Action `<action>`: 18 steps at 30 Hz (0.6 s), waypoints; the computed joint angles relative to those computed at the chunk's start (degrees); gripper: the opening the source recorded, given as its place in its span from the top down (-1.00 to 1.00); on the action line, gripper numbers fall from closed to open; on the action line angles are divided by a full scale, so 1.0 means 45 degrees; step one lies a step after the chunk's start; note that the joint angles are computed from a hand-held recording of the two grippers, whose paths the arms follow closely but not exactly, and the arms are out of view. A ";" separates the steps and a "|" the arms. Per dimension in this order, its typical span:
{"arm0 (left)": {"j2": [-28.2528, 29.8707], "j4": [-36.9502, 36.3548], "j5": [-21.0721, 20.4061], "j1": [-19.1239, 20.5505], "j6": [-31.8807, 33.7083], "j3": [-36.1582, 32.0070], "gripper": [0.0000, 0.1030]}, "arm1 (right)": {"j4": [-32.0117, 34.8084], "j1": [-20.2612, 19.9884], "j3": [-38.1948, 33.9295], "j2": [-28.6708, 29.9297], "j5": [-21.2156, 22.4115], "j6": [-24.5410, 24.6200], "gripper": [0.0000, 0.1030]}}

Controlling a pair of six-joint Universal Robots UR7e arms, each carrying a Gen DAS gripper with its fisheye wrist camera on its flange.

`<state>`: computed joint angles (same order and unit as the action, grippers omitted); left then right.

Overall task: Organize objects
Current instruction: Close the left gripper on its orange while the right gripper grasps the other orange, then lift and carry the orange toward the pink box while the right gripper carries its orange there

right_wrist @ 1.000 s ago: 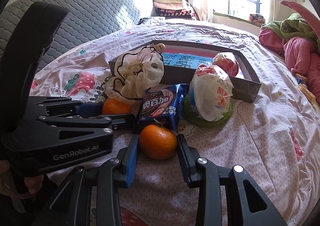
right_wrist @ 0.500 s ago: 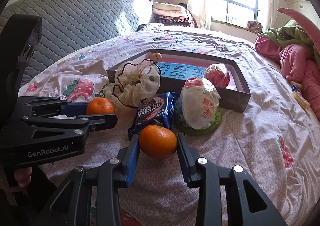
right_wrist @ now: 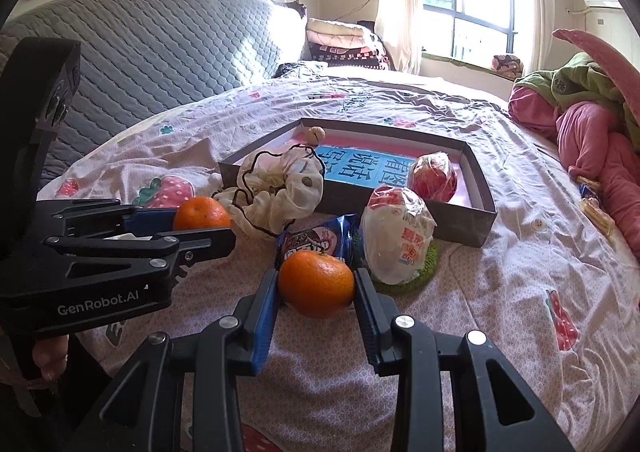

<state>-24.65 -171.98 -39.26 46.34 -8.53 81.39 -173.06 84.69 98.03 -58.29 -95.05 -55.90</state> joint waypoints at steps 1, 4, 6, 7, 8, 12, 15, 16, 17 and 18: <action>0.0008 -0.0088 0.0002 -0.0017 0.0072 0.0003 0.23 | -0.0027 0.0004 0.0008 -0.0008 0.0012 -0.0001 0.27; -0.0010 -0.0149 -0.0044 -0.0018 0.0084 0.0013 0.23 | -0.0140 0.0032 0.0005 0.0005 0.0023 -0.0004 0.27; -0.0032 -0.0175 -0.0039 -0.0015 0.0055 0.0026 0.23 | -0.0178 0.0044 -0.0005 0.0014 0.0033 0.0022 0.27; -0.0039 -0.0198 -0.0031 -0.0017 0.0062 0.0025 0.23 | -0.0203 0.0044 0.0002 0.0012 0.0046 0.0024 0.27; -0.0043 -0.0275 -0.0014 -0.0027 0.0091 0.0041 0.23 | -0.0217 0.0056 -0.0006 0.0021 0.0047 0.0021 0.27; -0.0056 -0.0446 0.0025 -0.0045 0.0152 0.0064 0.23 | -0.0266 0.0102 -0.0039 0.0036 0.0118 0.0016 0.27; -0.0058 -0.0546 0.0028 -0.0058 0.0213 0.0056 0.23 | -0.0285 0.0149 -0.0074 0.0059 0.0169 0.0029 0.27; -0.0052 -0.0565 0.0054 -0.0063 0.0234 0.0042 0.23 | -0.0298 0.0162 -0.0075 0.0060 0.0188 0.0036 0.27; -0.0036 -0.0608 0.0104 -0.0073 0.0277 0.0021 0.23 | -0.0288 0.0175 -0.0085 0.0063 0.0195 0.0033 0.27; -0.0025 -0.0633 0.0130 -0.0078 0.0303 0.0003 0.23 | -0.0331 0.0192 -0.0094 0.0079 0.0203 0.0030 0.27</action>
<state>-24.76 -174.83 -38.68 45.99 -7.17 81.40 -174.55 85.55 97.61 -57.93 -94.14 -55.77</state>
